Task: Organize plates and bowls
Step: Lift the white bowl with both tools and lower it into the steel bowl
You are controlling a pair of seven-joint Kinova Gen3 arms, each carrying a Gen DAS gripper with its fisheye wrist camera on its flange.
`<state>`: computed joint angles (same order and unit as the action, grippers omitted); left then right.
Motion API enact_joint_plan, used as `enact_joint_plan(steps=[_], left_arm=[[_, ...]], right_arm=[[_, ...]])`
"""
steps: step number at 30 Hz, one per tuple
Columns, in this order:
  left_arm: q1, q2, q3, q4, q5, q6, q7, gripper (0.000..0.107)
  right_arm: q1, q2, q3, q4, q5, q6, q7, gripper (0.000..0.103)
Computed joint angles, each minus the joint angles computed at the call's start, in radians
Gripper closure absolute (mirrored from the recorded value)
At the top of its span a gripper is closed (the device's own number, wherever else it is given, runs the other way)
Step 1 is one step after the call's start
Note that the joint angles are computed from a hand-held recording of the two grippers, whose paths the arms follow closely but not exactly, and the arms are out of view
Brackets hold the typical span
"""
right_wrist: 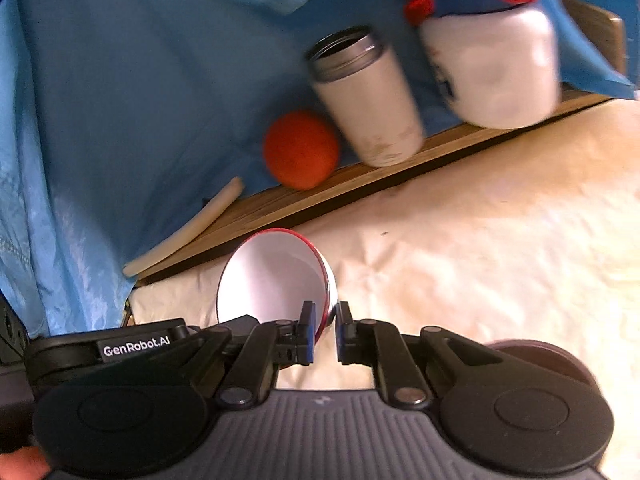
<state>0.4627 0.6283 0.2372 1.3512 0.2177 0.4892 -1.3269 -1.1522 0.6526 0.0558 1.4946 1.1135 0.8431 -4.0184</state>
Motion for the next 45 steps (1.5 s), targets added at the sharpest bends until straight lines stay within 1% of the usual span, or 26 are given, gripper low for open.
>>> enact_joint_plan(steps=[4, 8, 11, 18, 23, 33, 38, 45], left_arm=[[-0.017, 0.003, 0.05, -0.017, 0.007, 0.017, -0.076, 0.099], [-0.029, 0.011, 0.092, -0.032, 0.036, 0.034, -0.161, 0.099], [-0.032, 0.017, 0.11, -0.042, 0.062, 0.052, -0.216, 0.099], [-0.022, 0.029, 0.125, -0.06, 0.112, 0.102, -0.318, 0.099], [-0.002, 0.038, 0.117, -0.071, 0.13, 0.149, -0.356, 0.099], [0.047, 0.063, 0.085, -0.117, 0.128, 0.234, -0.369, 0.099], [0.067, 0.079, 0.065, -0.147, 0.112, 0.282, -0.352, 0.099], [0.082, 0.088, 0.048, -0.166, 0.093, 0.312, -0.327, 0.099]], right_arm=[[-0.044, -0.031, -0.002, 0.05, 0.008, 0.072, -0.076, 0.092], [-0.065, -0.037, -0.032, 0.05, -0.004, 0.167, -0.11, 0.092], [-0.079, -0.046, -0.052, 0.055, -0.015, 0.228, -0.14, 0.092], [-0.108, -0.054, -0.097, 0.058, -0.056, 0.341, -0.203, 0.092], [-0.124, -0.053, -0.116, 0.06, -0.093, 0.382, -0.245, 0.091], [-0.147, -0.055, -0.134, 0.081, -0.14, 0.399, -0.341, 0.091], [-0.139, -0.059, -0.142, 0.098, -0.158, 0.365, -0.376, 0.091], [-0.123, -0.067, -0.14, 0.117, -0.167, 0.308, -0.386, 0.091]])
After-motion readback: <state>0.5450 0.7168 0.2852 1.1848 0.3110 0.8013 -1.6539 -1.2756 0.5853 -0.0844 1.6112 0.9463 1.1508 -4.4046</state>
